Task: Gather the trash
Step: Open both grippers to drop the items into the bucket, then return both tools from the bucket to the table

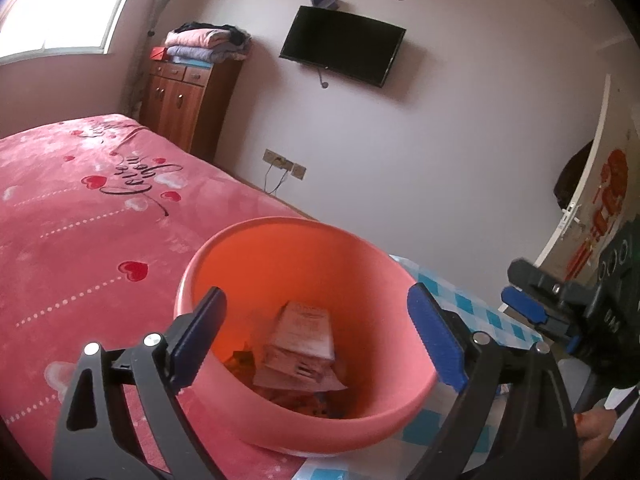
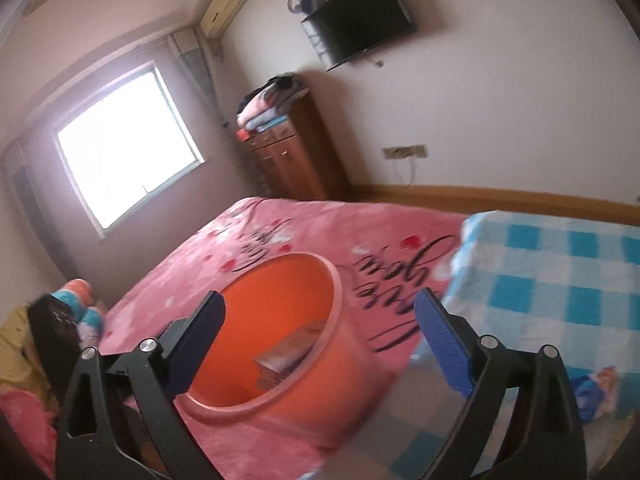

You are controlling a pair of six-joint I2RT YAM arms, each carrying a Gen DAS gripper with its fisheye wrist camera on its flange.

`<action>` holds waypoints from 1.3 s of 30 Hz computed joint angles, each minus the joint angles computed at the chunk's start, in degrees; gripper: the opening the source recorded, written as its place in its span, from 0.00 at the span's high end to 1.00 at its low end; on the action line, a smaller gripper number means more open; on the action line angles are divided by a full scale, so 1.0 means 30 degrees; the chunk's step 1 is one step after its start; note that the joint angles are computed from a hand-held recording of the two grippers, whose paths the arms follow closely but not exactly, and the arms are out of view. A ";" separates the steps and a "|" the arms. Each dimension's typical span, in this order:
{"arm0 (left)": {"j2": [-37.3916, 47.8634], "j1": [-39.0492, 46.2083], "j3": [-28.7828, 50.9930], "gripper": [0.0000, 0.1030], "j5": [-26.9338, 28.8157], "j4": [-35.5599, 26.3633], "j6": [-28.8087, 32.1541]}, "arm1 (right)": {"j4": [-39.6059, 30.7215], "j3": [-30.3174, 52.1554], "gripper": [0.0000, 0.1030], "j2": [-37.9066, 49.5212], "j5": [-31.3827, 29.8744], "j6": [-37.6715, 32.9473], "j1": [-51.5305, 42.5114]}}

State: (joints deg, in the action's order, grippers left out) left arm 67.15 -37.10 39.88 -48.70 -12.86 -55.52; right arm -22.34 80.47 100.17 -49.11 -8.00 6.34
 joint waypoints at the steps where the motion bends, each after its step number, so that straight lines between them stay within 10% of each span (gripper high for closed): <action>1: 0.0093 -0.0309 0.0006 0.10 -0.0438 0.0181 0.0128 | 0.0447 -0.0416 0.07 -0.0104 0.0081 -0.0190 -0.0233; 11: 0.2091 -0.3627 0.0487 0.06 -0.4408 0.4530 0.3847 | 0.3908 -0.4807 0.05 -0.1888 -0.1176 -0.1609 -0.4098; 19: 0.5075 -0.4911 0.2112 0.06 -0.3975 0.6441 0.5211 | 0.4742 -0.6052 0.05 -0.2019 -0.1668 -0.1656 -0.7062; 30: 1.0272 -0.4797 0.8207 0.05 -0.1264 -0.1041 0.1123 | 0.5583 -0.6305 0.05 -0.1411 -0.0721 -0.2472 -1.0164; 39: 1.1874 -0.5176 0.9535 0.05 0.0275 -0.1201 0.1073 | 0.6208 -0.5739 0.05 -0.0216 0.0093 -0.2955 -1.1458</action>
